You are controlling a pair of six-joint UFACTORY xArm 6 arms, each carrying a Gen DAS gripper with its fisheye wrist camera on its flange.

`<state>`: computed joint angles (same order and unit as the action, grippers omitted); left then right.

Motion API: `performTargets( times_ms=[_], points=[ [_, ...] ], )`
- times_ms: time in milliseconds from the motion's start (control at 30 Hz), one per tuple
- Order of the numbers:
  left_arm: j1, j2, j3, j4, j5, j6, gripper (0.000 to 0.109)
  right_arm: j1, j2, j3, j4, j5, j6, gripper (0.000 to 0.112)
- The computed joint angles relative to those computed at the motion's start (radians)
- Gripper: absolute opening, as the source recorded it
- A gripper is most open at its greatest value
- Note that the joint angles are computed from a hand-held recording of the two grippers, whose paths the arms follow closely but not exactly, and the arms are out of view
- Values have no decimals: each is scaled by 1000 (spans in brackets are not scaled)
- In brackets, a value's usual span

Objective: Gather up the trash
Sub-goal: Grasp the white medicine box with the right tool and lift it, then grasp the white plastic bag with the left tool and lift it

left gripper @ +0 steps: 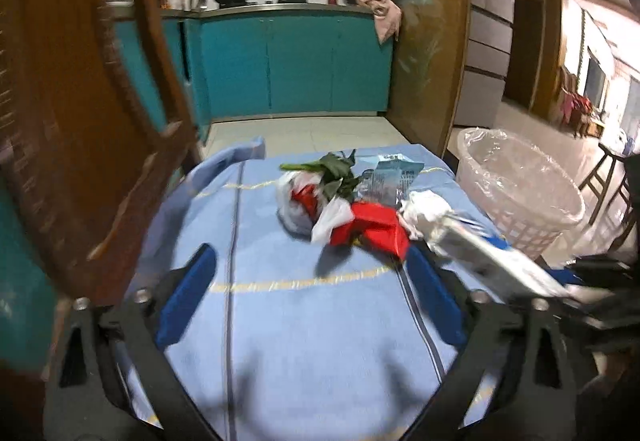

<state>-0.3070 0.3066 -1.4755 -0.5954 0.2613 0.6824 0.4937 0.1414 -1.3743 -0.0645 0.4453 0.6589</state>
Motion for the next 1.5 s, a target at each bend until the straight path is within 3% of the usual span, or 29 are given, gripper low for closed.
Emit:
performTargets(
  times_ms=[133,300,333,400,433,567,667,767,867,1167,1300,1500],
  points=[
    [-2,142,-165,90,68,-51,75,-1,-93,119,-147,-74,199,45],
    [-1,239,-287,95,134,-62,56,-9,-105,142,-199,-99,276,45],
    [1,254,-308,87,150,-61,48,-12,-112,152,-199,-101,277,45],
    [11,288,-361,69,213,-59,22,-17,-93,132,-215,-103,287,45],
    [14,295,-375,54,240,-48,3,-18,-94,131,-234,-107,303,45],
    [3,201,-267,-126,197,181,3,-20,-83,124,-278,-128,329,45],
    [-11,47,-109,-330,132,423,3,-27,-76,119,-330,-148,377,45],
    [-2,-55,-31,-531,107,557,3,-31,-76,119,-365,-165,407,45],
    [17,-119,15,-702,104,658,3,-33,-77,120,-411,-175,438,45],
    [53,-241,115,-993,87,830,3,-21,-77,80,-675,-132,610,45],
    [53,-264,146,-975,92,805,3,-21,-70,73,-670,-123,604,45],
    [53,-256,169,-780,110,639,3,-23,-69,71,-678,-106,618,45]
  ],
)
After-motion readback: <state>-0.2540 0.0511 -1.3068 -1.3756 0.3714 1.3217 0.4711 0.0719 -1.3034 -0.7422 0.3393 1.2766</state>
